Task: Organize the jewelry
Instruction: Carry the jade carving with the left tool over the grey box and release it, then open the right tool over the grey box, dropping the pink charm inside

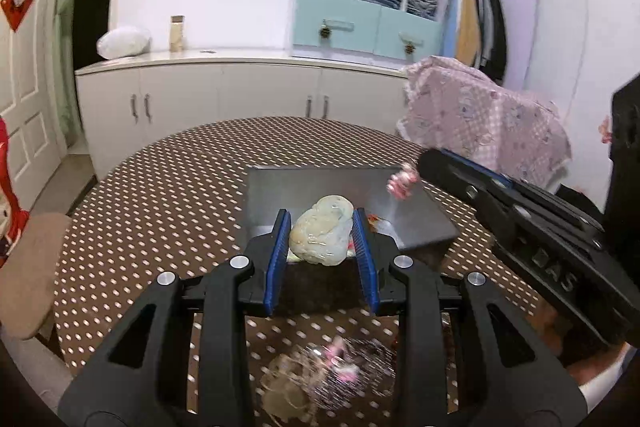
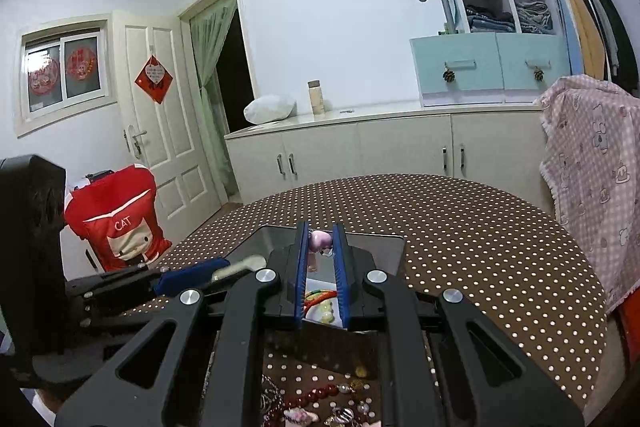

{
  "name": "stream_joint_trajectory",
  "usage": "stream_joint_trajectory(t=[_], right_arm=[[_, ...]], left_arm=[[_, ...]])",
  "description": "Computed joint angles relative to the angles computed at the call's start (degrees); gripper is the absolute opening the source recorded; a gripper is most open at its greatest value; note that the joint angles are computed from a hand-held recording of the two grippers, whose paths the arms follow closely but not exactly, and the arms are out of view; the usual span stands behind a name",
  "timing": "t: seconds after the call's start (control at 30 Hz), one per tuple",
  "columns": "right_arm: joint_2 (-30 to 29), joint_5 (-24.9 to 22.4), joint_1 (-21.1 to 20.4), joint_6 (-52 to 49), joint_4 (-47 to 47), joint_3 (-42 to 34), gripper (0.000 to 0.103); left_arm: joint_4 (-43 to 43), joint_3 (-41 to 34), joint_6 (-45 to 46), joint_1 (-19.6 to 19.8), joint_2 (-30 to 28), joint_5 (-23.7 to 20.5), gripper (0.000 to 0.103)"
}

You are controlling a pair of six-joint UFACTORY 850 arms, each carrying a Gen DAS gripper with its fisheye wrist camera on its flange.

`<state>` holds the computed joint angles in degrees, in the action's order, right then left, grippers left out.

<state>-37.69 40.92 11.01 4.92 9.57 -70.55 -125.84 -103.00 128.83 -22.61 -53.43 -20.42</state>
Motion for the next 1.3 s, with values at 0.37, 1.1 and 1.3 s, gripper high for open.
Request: stream_joint_trajectory(t=[0.37, 1.1, 1.3], right_arm=[[-0.77, -4.3, -1.11, 4.5, -2.51, -1.88, 0.011], [-1.34, -6.52, -1.11, 3.1, -2.52, -3.18, 0.021], [-1.2, -5.96, -0.95, 2.02, -1.82, -2.97, 0.022]], left_arm=[[18.38, -7.54, -20.53, 0.32, -4.13, 2.68, 0.032], [20.81, -8.9, -23.03, 0.3, -4.76, 3.57, 0.033], [20.69, -8.76, -22.97, 0.28, -4.69, 3.45, 0.033]])
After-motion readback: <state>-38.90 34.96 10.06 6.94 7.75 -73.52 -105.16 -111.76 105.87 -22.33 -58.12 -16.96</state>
